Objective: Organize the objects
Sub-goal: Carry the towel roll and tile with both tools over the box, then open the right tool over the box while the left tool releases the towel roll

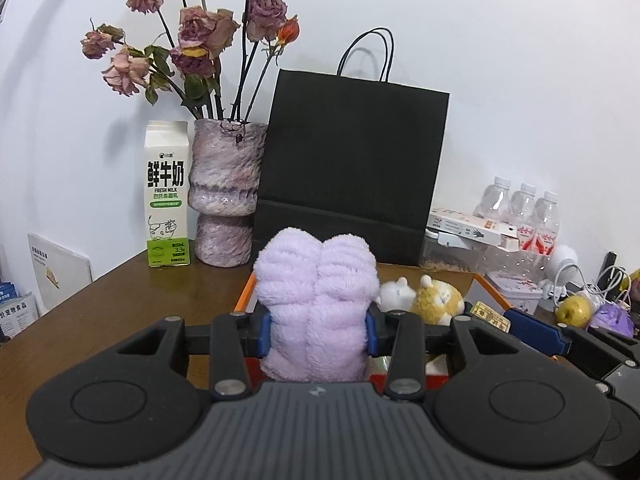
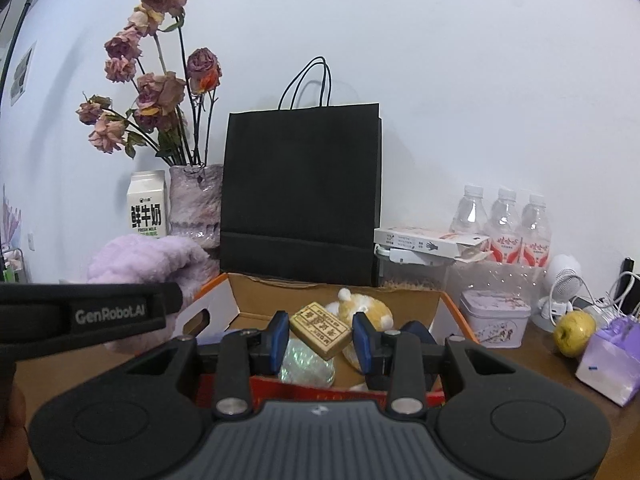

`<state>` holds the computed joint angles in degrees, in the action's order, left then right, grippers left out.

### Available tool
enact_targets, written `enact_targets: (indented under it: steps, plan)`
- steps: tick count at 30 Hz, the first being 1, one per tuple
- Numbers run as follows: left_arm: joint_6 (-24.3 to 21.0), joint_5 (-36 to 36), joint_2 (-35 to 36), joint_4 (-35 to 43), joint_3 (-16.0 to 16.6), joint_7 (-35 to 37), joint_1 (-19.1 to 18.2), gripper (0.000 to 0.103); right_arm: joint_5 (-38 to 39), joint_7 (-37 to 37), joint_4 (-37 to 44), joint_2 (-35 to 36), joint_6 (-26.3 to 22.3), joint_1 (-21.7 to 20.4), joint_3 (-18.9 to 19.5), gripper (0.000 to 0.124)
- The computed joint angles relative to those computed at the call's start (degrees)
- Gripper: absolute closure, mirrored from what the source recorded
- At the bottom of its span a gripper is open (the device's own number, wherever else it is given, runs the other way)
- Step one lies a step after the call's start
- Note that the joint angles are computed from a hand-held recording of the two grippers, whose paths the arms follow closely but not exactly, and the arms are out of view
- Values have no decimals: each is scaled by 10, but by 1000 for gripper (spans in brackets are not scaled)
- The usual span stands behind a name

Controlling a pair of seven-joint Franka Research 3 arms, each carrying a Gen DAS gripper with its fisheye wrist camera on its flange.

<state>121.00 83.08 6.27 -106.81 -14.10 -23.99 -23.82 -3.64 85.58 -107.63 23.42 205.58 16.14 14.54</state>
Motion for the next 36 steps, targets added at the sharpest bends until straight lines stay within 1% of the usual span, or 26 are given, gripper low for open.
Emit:
enact_targets:
  steps: [7,17,29,36]
  plan:
    - [27,8,26,30,18,13,14,61,22,-30,85,55,-31,19,-9,91]
    - [72,13,71,85,48,45,25,61,71,-98,212,132,-86,46,-22,91]
    - [121,14,113,136,81,86,30,61,136,-158,347,209,-150,85,-61,91]
    - [146,2,127,152,95,108,35,59,162,-169,382,227,-172,109,-96,90]
